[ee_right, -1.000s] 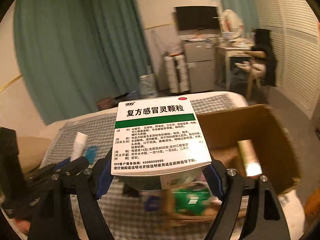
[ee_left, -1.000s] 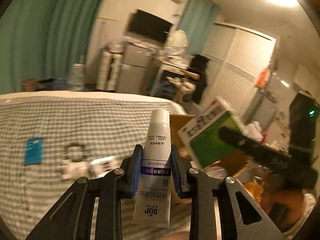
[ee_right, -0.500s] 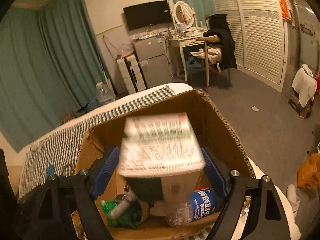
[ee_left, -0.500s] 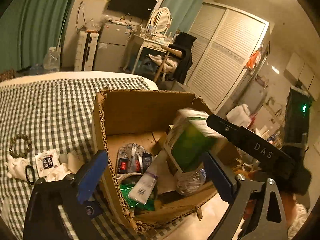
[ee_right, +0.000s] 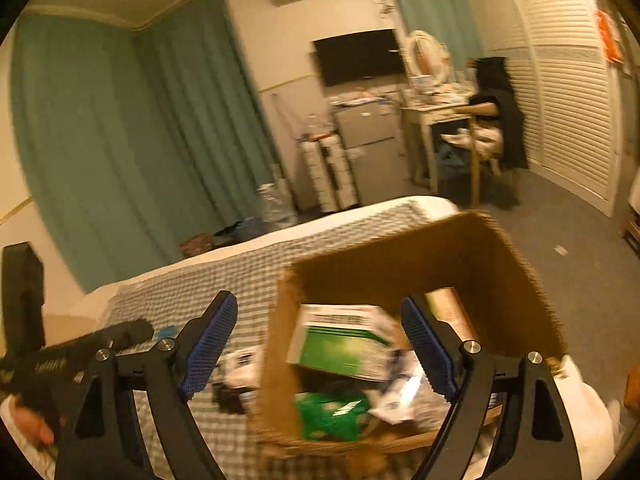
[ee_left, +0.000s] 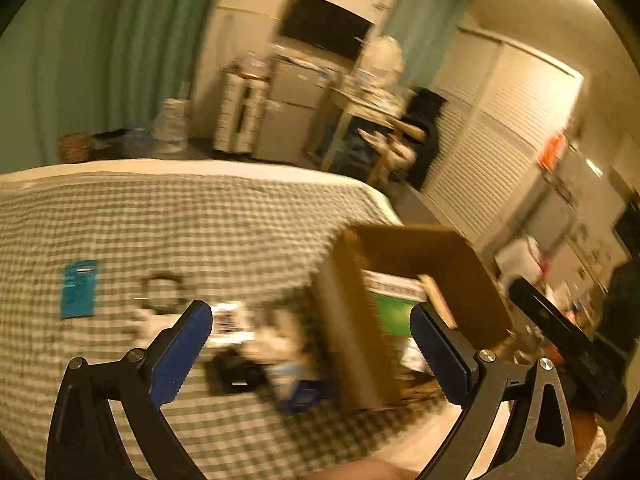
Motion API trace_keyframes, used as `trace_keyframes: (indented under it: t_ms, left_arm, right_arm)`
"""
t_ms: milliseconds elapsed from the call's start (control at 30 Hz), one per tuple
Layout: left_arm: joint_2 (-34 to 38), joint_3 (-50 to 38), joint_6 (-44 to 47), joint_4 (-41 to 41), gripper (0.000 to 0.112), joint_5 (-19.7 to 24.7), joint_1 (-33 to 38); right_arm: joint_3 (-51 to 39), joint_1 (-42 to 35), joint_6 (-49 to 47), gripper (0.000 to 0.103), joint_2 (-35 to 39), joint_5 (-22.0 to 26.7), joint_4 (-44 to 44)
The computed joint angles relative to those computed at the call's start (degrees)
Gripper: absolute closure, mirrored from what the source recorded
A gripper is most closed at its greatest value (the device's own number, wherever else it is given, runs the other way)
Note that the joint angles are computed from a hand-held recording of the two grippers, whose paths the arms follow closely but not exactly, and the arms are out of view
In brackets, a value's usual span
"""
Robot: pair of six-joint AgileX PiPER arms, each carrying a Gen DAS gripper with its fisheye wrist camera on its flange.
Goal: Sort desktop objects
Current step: 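Move both tools back over the remaining items on the bedspread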
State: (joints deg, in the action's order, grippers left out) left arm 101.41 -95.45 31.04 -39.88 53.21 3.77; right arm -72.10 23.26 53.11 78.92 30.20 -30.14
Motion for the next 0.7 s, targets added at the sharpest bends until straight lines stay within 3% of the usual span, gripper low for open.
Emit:
trace_keyframes:
  t_ms: [200, 333, 467, 600, 700]
  left_arm:
    - [-2.18, 3.84, 0.95, 6.51, 0.011, -3.29, 10.98]
    - [-3.34, 13.10, 6.43, 6.96, 0.011, -12.42, 15.03]
    - [-0.51, 19.30, 10.71, 4.03, 0.010, -17.17, 17.23]
    - [2.86, 25.47, 12.01, 2.15, 0.011, -25.41, 16.09]
    - [6.20, 26.20, 8.53, 6.37, 0.011, -27.75, 15.29]
  right_arm:
    - [-6.01, 9.22, -2.67, 0.017, 5.72, 0.83, 3.29]
    - [-10.61, 13.53, -3.44, 0.017, 13.29, 2.10, 3.88]
    - [-12.54, 16.43, 1.70, 0.017, 18.57, 4.65, -0.74]
    - [-14.10, 16.05, -0.96, 0.017, 22.63, 4.78, 2.09]
    - [-14.96, 15.02, -4.61, 0.017, 25.31, 4.08, 6.32]
